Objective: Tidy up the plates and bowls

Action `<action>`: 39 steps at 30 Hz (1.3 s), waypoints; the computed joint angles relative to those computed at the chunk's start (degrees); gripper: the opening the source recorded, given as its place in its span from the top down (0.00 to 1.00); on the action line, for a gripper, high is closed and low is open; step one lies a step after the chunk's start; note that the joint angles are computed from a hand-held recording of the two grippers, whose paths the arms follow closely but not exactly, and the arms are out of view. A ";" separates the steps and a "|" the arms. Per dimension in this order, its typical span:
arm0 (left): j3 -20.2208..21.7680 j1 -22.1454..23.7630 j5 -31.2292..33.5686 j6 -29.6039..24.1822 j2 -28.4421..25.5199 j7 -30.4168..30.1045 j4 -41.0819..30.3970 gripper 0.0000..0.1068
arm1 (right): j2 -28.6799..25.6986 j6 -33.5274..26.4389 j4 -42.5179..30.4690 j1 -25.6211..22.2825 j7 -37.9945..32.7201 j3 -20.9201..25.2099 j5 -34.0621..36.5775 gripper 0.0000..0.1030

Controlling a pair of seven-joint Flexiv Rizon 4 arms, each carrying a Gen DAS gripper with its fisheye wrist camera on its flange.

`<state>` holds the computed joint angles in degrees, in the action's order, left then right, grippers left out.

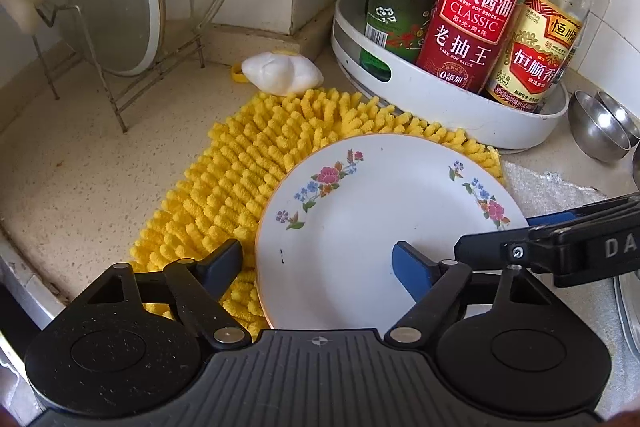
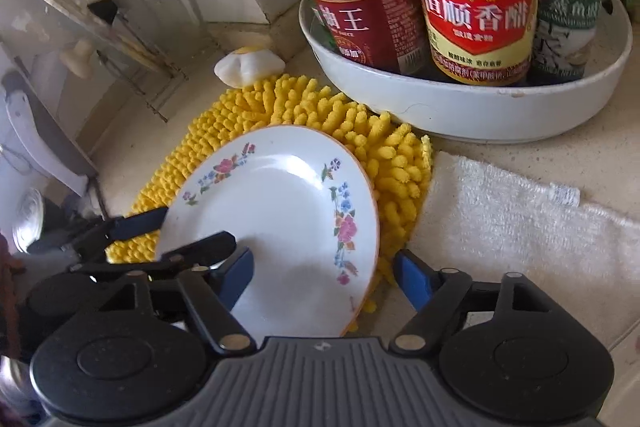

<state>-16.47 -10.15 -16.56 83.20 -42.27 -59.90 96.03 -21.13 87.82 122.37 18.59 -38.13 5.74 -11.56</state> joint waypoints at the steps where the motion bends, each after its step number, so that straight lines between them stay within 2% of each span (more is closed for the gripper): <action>1: -0.43 0.31 0.02 0.25 -0.02 0.28 0.17 0.23 | 0.27 -0.35 0.29 1.17 0.33 -1.27 -1.04 0.20; 7: -0.38 0.05 0.18 0.70 0.10 0.31 0.34 0.27 | 0.65 0.10 1.19 3.60 1.03 -3.73 -4.18 0.28; 15: 0.86 -0.75 0.74 -0.10 0.91 -0.48 0.53 0.28 | 2.40 -0.61 2.92 5.20 2.20 -6.02 -8.61 0.28; 19: -1.43 0.87 0.13 0.03 2.45 0.55 2.73 0.27 | 4.58 -0.55 4.85 4.01 3.15 -4.68 -8.52 0.28; 21: -3.17 1.98 -0.35 0.55 2.99 1.58 3.93 0.26 | 4.49 -1.22 4.69 1.64 2.34 -1.87 -6.26 0.28; 25: -3.46 1.93 -1.05 -1.51 2.19 2.81 3.11 0.28 | 3.44 -1.09 4.30 -0.72 1.29 1.04 -2.38 0.28; 28: -2.19 1.12 -1.03 -1.41 2.12 2.94 2.81 0.28 | 4.33 0.35 6.04 2.13 4.44 -2.50 -3.81 0.28; 32: -1.91 1.24 -1.76 -1.12 2.27 2.56 3.05 0.27 | 6.13 1.85 9.11 7.90 11.41 -10.29 -9.08 0.26; 33: -2.01 1.32 -1.84 -1.20 2.22 2.61 3.04 0.26 | 6.24 1.92 9.33 7.47 11.72 -10.07 -9.57 0.26; 36: -2.91 1.60 -1.82 -1.04 1.98 3.45 3.04 0.25 | 4.85 1.86 7.90 3.48 10.15 -4.97 -6.89 0.25; 38: -4.70 2.67 -2.00 -1.03 1.99 5.06 3.56 0.24 | 4.35 3.56 7.86 4.80 8.95 -5.52 -6.40 0.26; 39: -4.48 2.32 -1.79 -0.41 2.06 5.29 3.78 0.25 | 4.82 2.40 7.99 6.10 10.52 -6.94 -8.82 0.27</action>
<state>-20.95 -7.84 -18.35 82.80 -40.21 -54.61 99.81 -16.31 90.22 130.35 24.69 -27.61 -1.20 -20.38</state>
